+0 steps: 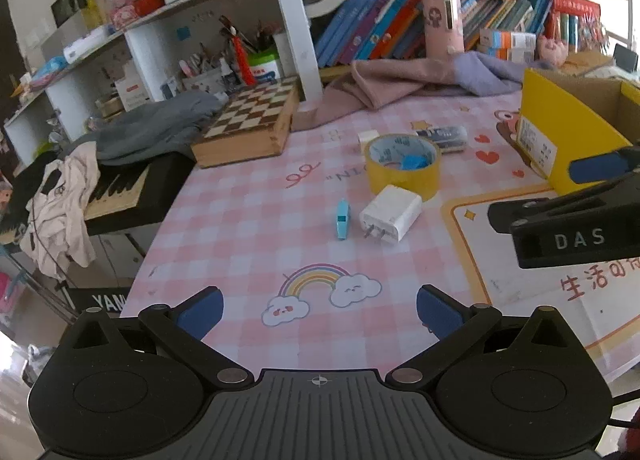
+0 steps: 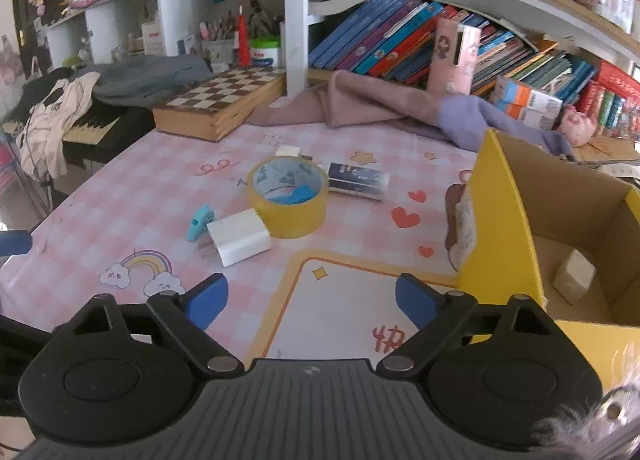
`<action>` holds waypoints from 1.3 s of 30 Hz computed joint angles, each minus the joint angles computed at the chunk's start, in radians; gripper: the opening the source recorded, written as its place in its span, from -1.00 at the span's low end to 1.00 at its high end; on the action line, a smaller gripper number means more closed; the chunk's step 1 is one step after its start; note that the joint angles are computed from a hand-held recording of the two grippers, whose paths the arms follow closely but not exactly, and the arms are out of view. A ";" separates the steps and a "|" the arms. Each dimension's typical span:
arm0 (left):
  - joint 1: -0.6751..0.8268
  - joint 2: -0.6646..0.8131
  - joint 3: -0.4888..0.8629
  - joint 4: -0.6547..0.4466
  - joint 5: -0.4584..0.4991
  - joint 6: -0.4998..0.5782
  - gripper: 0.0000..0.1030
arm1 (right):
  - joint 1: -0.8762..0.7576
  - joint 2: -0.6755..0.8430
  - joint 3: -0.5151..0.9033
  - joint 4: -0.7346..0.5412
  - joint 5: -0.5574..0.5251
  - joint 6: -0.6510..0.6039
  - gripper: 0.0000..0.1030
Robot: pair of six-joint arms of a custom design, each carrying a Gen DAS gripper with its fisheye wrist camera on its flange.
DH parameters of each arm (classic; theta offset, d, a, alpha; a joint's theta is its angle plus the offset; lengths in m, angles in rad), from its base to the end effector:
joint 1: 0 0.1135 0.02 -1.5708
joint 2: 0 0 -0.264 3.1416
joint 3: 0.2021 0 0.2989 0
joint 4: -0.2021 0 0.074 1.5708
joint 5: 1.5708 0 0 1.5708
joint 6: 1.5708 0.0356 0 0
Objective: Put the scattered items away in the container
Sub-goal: 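Close the left tool on the white charger while the right tool grasps the yellow tape roll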
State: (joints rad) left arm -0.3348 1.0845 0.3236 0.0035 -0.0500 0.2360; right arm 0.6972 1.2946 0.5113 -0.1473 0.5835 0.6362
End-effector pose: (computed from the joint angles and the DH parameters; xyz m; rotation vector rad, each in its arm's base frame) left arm 0.2175 -0.0738 0.1132 0.6311 2.2398 0.0086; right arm 0.2118 0.1518 0.1202 0.1583 2.2996 -0.0711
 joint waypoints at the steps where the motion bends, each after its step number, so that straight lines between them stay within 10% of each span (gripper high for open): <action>1: -0.002 0.019 0.005 0.012 0.001 0.002 1.00 | -0.012 0.009 0.001 0.014 -0.014 -0.014 0.73; 13: -0.031 0.367 0.153 0.249 0.055 0.046 0.81 | -0.201 0.204 0.119 0.162 -0.179 -0.160 0.66; 27: -0.081 0.723 0.430 0.216 0.133 0.086 0.01 | -0.311 0.377 0.260 0.194 -0.274 -0.250 0.66; 39: -0.071 0.839 0.556 0.161 0.195 0.031 0.01 | -0.380 0.484 0.374 0.170 -0.293 -0.231 0.42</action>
State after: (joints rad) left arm -0.4059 1.9231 0.8798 0.1647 0.1450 0.2673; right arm 0.3169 1.7789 0.8851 0.0226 0.2900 0.4053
